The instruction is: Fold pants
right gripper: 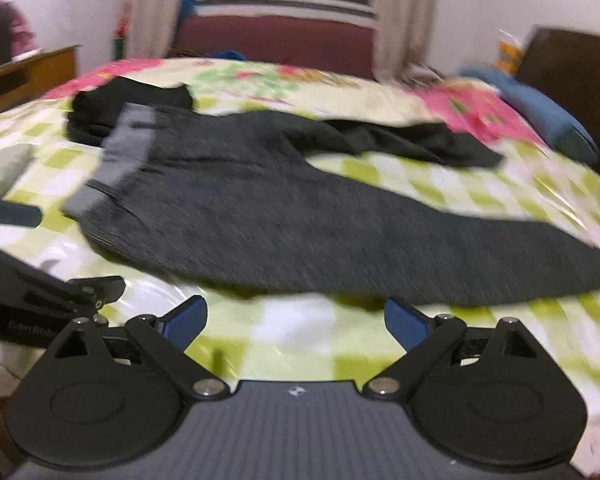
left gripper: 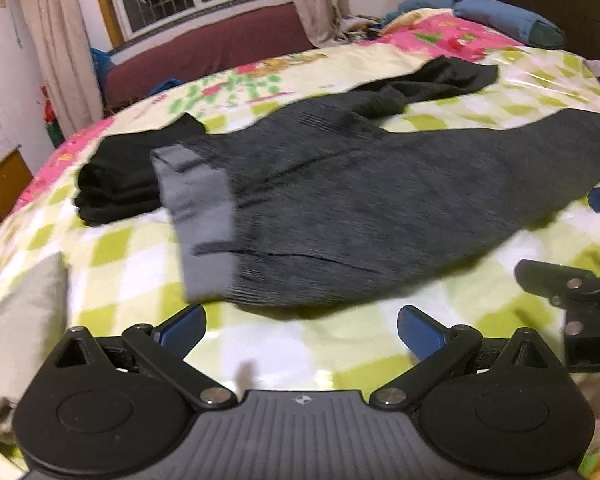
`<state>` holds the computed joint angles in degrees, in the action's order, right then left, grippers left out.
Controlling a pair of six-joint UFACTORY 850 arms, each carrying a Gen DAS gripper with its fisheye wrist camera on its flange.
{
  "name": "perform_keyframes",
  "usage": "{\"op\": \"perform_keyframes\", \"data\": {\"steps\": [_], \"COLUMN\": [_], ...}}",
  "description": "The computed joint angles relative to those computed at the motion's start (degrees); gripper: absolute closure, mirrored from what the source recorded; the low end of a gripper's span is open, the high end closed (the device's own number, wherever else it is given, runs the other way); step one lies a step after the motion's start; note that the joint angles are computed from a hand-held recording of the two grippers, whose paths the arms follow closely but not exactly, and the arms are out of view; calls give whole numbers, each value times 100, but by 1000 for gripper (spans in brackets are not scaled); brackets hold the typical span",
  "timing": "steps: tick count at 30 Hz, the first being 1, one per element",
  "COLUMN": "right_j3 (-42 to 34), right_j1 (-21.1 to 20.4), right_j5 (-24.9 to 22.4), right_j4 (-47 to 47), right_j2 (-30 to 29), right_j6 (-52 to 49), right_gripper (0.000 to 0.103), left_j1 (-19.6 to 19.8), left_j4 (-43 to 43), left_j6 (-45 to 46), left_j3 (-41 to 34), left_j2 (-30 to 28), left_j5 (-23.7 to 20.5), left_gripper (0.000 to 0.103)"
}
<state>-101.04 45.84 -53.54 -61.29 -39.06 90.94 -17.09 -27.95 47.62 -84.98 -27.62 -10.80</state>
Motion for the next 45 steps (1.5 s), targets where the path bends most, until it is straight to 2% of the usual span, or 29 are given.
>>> {"op": "perform_keyframes", "data": {"steps": [2, 5, 9, 11, 15, 17, 20, 23, 25, 30, 34, 35, 37, 39, 41, 45], "right_j3": [-142, -378, -678, -742, -896, -1012, -1054, -956, -952, -1486, -1598, -1599, -1574, -1431, -1423, -1678], "right_j1": [-67, -197, -346, -419, -534, -579, -599, -616, -633, -733, -821, -821, -793, -766, -754, -751], "right_j5": [210, 582, 948, 1138, 1466, 1578, 1761, 2034, 2163, 2196, 2319, 2310, 2275, 2364, 2408, 2305], "right_j4": [18, 153, 421, 576, 952, 1192, 1361, 1384, 1437, 1839, 2283, 2339, 2538, 2614, 2601, 2417], "right_j2": [-94, -277, -511, -566, -708, -809, -860, -789, -789, -1158, -1224, -1218, -1155, -1046, -1061, -1244], "right_j6": [-292, -893, -1697, -1975, -2620, -2933, -3209, -3526, -3753, -4326, -4556, -4589, -4804, -4906, -5029, -5145], "right_gripper": [8, 9, 19, 26, 27, 31, 31, 31, 31, 31, 36, 40, 51, 50, 46, 43], "left_j1": [79, 196, 265, 279, 314, 331, 336, 430, 463, 485, 519, 531, 546, 622, 650, 603], "left_j4": [394, 718, -322, -458, 246, 254, 340, -266, -473, -470, -561, -554, -512, -756, -728, -604], "left_j6": [-294, -517, 627, 812, 80, -60, -276, 314, 645, 840, 1186, 1190, 1257, 1515, 1436, 1332], "left_j3": [-84, -394, -700, -907, -1484, -1740, -2098, -2171, -2097, -2206, -2308, -2356, -2319, -2349, -2504, -2520], "left_j2": [-68, -309, -554, -712, -1150, -1341, -1581, -1592, -1538, -1604, -1664, -1688, -1625, -1615, -1737, -1751], "left_j5": [65, -149, -352, -395, -660, -812, -1096, -1422, -1464, -1624, -1796, -1848, -1797, -1967, -2110, -2048], "left_gripper": [0, 0, 0, 0, 0, 0, 0, 2, 4, 5, 5, 7, 21, 21, 20, 19]}}
